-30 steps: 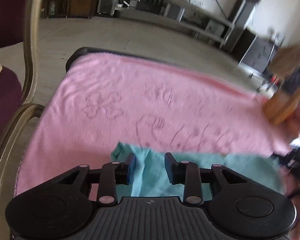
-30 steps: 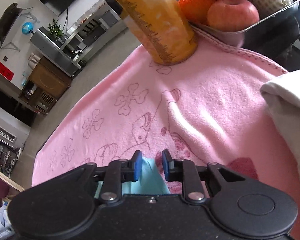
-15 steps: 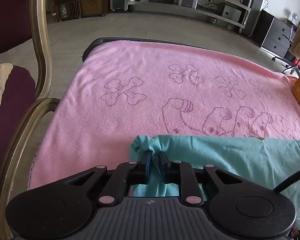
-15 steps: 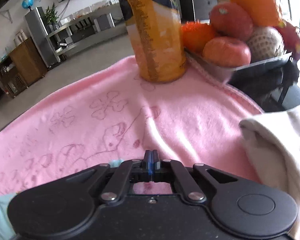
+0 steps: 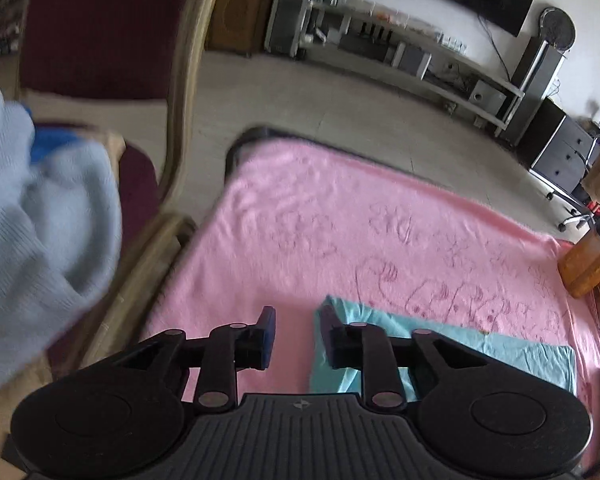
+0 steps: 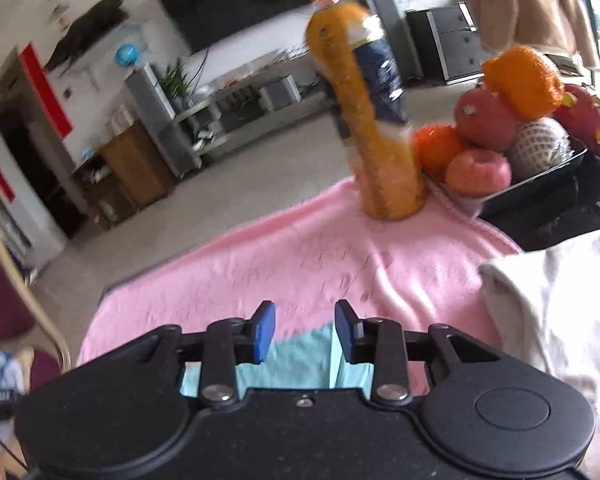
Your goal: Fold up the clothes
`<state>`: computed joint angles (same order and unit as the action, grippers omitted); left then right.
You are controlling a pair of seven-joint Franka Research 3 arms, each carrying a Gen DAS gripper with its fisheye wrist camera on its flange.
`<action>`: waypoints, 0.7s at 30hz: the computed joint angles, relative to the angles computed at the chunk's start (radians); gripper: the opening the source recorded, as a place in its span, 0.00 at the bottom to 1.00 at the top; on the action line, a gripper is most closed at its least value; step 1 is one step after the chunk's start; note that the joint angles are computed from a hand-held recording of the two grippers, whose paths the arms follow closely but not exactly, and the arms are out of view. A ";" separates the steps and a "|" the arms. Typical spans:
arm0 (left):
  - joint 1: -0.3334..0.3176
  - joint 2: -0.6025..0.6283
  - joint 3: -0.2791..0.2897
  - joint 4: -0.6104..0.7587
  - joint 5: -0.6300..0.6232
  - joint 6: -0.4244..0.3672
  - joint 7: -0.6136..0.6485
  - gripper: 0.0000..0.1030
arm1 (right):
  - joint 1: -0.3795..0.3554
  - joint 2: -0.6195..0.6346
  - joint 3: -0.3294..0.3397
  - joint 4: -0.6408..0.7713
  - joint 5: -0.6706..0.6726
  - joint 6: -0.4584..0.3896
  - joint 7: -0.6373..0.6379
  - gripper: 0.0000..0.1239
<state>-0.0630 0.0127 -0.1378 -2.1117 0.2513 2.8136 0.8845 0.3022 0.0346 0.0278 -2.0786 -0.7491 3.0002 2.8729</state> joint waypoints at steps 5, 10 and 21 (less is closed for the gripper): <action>0.009 0.102 -0.021 0.060 -0.181 0.038 0.147 0.17 | -0.018 0.103 0.083 0.052 0.489 -0.040 -0.515 0.19; -0.006 0.155 -0.009 0.115 -0.093 -0.001 0.124 0.17 | 0.017 0.155 0.054 0.105 0.580 -0.090 -0.620 0.20; -0.039 0.192 0.014 0.157 0.011 -0.026 0.090 0.05 | 0.080 0.173 0.001 0.128 0.714 -0.196 -0.739 0.20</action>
<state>-0.1015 0.2050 -0.1235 -1.9548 0.2625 2.7881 0.9750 0.3824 0.2081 0.0293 -1.9506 -0.0349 2.8041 2.1337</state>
